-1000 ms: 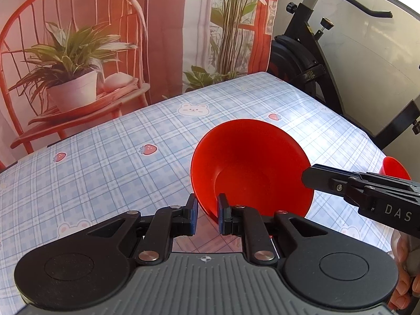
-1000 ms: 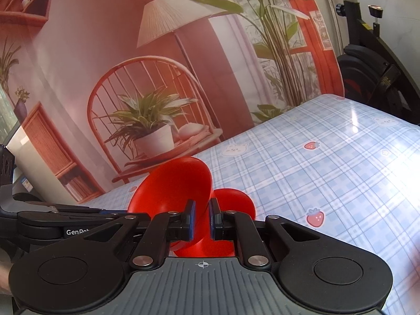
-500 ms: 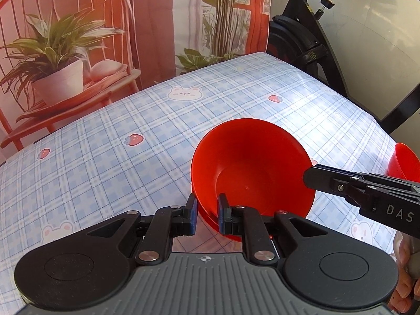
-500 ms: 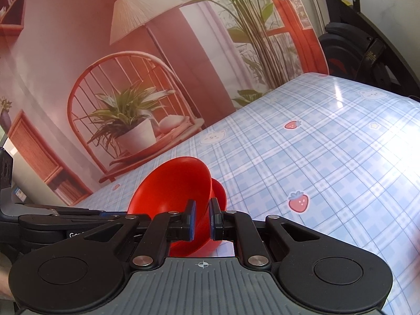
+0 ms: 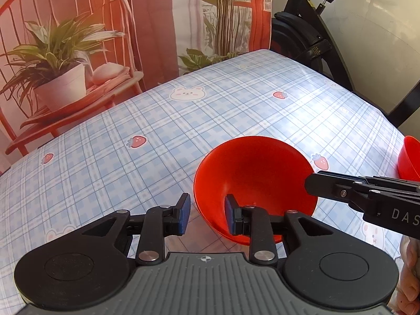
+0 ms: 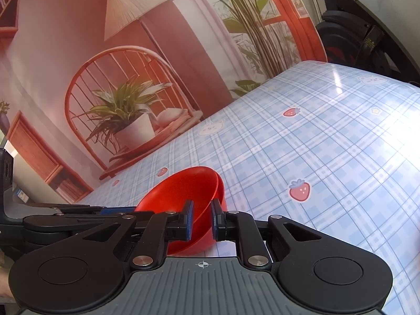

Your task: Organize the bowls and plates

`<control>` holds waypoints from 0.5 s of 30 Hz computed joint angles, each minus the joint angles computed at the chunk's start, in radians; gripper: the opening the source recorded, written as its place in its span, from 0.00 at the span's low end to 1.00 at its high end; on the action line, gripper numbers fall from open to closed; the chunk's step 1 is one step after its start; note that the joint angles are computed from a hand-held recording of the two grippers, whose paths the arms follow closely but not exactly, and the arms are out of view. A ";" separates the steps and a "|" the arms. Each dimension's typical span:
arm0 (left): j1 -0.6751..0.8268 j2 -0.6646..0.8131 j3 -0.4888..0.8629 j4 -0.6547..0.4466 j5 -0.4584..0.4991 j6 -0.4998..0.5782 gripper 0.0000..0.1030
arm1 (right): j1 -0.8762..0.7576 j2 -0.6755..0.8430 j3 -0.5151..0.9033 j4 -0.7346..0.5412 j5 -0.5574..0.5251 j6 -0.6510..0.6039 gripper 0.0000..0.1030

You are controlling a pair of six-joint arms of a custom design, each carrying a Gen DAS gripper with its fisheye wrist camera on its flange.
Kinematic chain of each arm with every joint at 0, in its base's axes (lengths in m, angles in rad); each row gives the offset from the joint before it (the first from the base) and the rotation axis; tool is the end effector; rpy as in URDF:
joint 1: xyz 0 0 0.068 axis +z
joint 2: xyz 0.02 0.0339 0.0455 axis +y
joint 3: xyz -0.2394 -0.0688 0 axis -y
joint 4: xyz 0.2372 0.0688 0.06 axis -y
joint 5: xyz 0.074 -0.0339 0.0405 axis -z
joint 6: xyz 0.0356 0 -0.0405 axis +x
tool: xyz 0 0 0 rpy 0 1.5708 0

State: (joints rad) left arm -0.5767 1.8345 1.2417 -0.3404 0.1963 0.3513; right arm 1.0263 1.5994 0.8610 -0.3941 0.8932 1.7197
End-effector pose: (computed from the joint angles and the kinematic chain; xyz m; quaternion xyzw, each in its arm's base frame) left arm 0.3126 -0.2116 0.1743 0.4504 0.8314 -0.1275 0.2995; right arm 0.1706 0.2282 0.1503 0.3874 0.7961 0.1094 0.4519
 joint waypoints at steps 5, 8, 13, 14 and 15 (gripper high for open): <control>0.010 -0.048 -0.035 0.028 0.008 -0.038 0.34 | 0.016 0.004 0.045 -0.102 0.018 0.041 0.14; 0.012 -0.109 -0.078 0.047 0.020 -0.074 0.35 | 0.037 0.009 0.079 -0.176 0.043 0.079 0.14; 0.000 -0.241 -0.172 0.073 0.049 -0.121 0.38 | 0.089 0.030 0.153 -0.361 0.085 0.205 0.14; -0.006 -0.267 -0.193 0.079 0.050 -0.123 0.38 | 0.099 0.033 0.164 -0.392 0.092 0.226 0.14; -0.016 -0.297 -0.220 0.090 0.049 -0.128 0.39 | 0.113 0.035 0.177 -0.438 0.100 0.260 0.14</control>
